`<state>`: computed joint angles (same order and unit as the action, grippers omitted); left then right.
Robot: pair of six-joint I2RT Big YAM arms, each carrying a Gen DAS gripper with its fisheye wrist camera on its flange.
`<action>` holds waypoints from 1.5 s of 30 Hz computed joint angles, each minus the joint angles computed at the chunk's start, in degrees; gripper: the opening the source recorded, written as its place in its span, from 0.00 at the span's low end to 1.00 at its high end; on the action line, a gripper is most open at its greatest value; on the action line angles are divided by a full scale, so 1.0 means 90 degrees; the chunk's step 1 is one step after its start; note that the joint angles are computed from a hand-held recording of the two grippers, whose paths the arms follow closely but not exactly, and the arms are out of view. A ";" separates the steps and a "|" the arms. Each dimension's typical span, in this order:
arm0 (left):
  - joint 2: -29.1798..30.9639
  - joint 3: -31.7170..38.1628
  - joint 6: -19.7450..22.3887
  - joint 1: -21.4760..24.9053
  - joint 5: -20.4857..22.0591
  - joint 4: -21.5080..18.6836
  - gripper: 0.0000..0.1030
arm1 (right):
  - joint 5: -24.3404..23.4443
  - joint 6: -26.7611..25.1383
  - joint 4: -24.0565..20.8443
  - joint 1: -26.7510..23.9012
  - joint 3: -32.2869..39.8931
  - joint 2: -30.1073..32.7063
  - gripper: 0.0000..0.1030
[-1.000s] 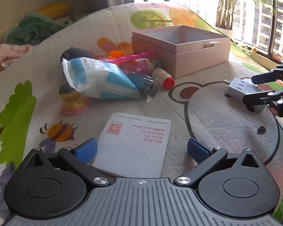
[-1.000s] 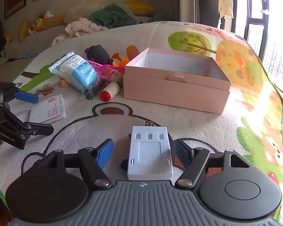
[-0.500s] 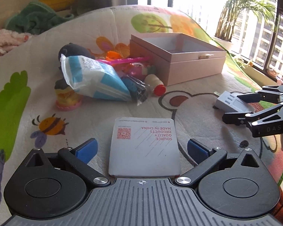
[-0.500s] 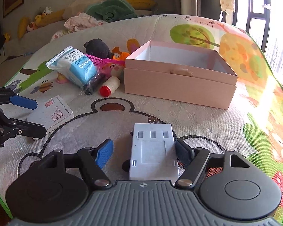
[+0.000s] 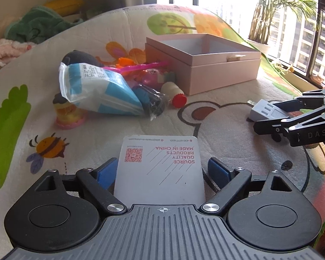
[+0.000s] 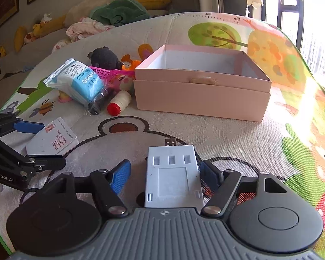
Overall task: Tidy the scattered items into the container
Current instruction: 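Carry booklet and case into the pink box and open both tools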
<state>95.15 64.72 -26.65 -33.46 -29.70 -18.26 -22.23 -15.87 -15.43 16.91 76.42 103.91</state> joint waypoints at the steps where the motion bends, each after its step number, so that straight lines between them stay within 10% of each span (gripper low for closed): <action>1: -0.0003 0.0023 0.0007 -0.0028 -0.0018 -0.0045 0.82 | 0.0039 -0.0052 -0.0035 0.0003 -0.0007 -0.0023 0.60; 3: 0.0021 0.0074 0.0011 -0.0129 -0.0186 -0.0120 0.82 | 0.0185 -0.0217 -0.0130 0.0014 -0.0040 -0.0096 0.46; 15: 0.0041 0.0602 0.1492 -0.1038 -0.0882 0.0328 0.82 | -0.0201 -0.0523 0.0107 -0.0499 -0.0877 -0.1171 0.46; 24: 0.0341 0.1700 0.2735 -0.0710 -0.0928 0.1092 0.82 | -0.0763 0.0067 0.0840 -0.0952 -0.0598 -0.1558 0.46; 33: 0.1373 0.3308 0.2300 0.0209 0.0137 0.0535 0.82 | -0.0965 0.1019 0.0513 -0.0799 0.1706 -0.0179 0.46; 45: 0.2583 0.4675 0.1831 0.0973 0.1280 -0.0185 0.83 | -0.0397 0.1275 -0.1923 -0.0396 0.5637 0.2546 0.48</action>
